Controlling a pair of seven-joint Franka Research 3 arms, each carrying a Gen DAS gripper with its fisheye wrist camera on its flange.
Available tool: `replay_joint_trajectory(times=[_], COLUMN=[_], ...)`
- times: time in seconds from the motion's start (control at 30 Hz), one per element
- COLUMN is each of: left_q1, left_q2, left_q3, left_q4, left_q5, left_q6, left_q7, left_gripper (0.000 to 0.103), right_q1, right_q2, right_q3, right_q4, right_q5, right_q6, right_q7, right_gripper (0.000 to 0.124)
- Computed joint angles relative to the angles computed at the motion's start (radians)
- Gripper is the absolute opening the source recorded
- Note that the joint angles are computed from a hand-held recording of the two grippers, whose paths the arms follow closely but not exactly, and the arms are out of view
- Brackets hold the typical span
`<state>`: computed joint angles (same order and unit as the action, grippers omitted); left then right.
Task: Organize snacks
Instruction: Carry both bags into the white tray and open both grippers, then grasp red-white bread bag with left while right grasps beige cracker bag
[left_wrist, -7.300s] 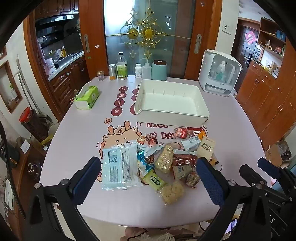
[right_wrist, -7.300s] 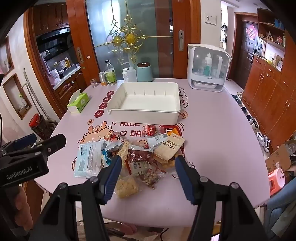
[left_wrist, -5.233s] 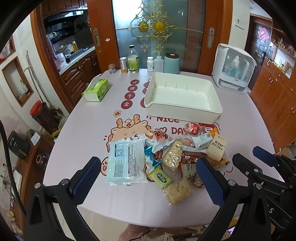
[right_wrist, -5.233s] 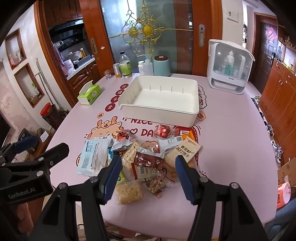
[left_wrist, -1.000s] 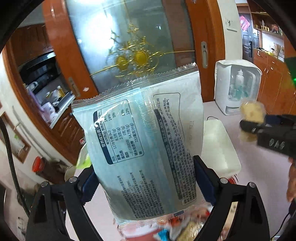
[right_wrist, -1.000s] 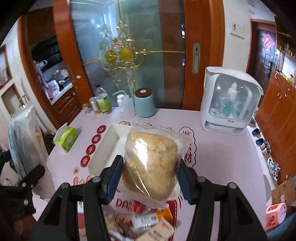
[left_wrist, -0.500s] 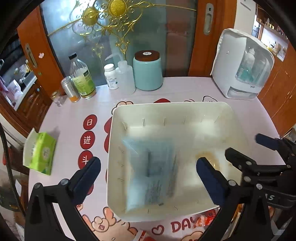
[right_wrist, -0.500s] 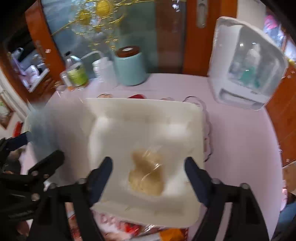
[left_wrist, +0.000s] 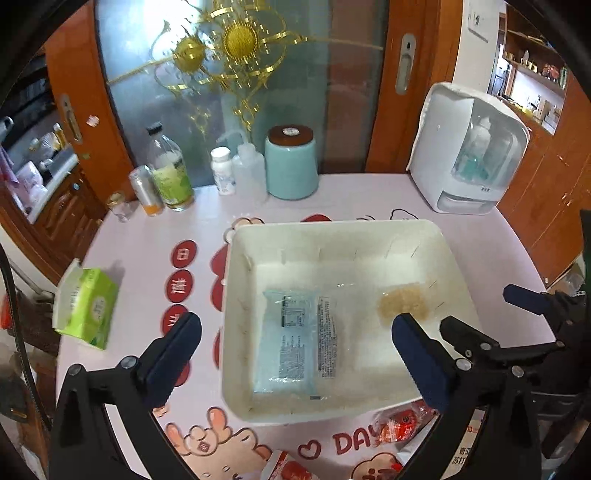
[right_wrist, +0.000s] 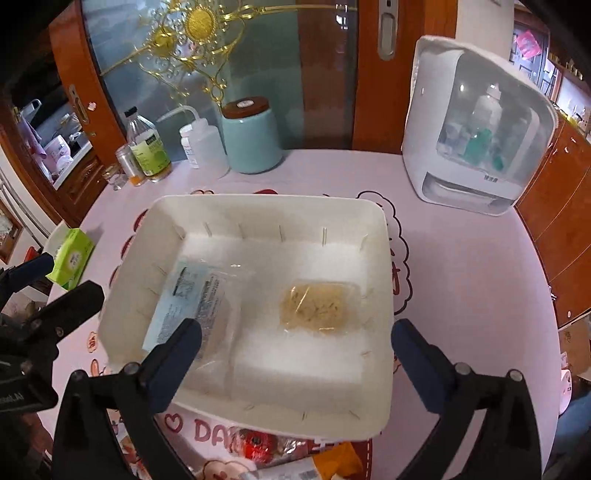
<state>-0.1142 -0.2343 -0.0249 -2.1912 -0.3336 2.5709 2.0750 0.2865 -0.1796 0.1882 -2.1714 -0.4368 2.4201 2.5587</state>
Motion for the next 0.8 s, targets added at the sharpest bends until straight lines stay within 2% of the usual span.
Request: replay_joint_trajectory(times=[0.1, 0.3, 0.47, 0.67, 0.8], left_q1=[-0.004, -0.017, -0.019, -0.013, -0.043], left_q2=[-0.071, -0.235, -0.386, -0.568, -0.644], left_q3=[0.012, 0.053, 0.083, 0.115, 0.171], left_q4=[-0.037, -0.096, -0.157, -0.261, -0.293], left_q5=[0.001, 0.019, 0.071, 0.140, 0.142], left_q6=[-0.009, -0.080, -0.123, -0.126, -0.226], left_q7=[0.020, 0.018, -0.010, -0.065, -0.066], left_gripper=[0.103, 0.103, 0.103, 0.103, 0.103], right_q1=[0.009, 0.000, -0.001, 0.010, 0.015], right_q2=[-0.045, -0.178, -0.290, -0.416, -0.499], right_q3=[0.008, 0.048, 0.096, 0.137, 0.164], right_q4=[-0.017, -0.081, -0.121, -0.181, -0.235], right_q5=[0.014, 0.057, 0.083, 0.167, 0.215], right_q6=[0.003, 0.037, 0.026, -0.016, -0.046], right_q7=[0.000, -0.009, -0.046, -0.114, -0.126], right_gripper=[0.103, 0.103, 0.103, 0.103, 0.103])
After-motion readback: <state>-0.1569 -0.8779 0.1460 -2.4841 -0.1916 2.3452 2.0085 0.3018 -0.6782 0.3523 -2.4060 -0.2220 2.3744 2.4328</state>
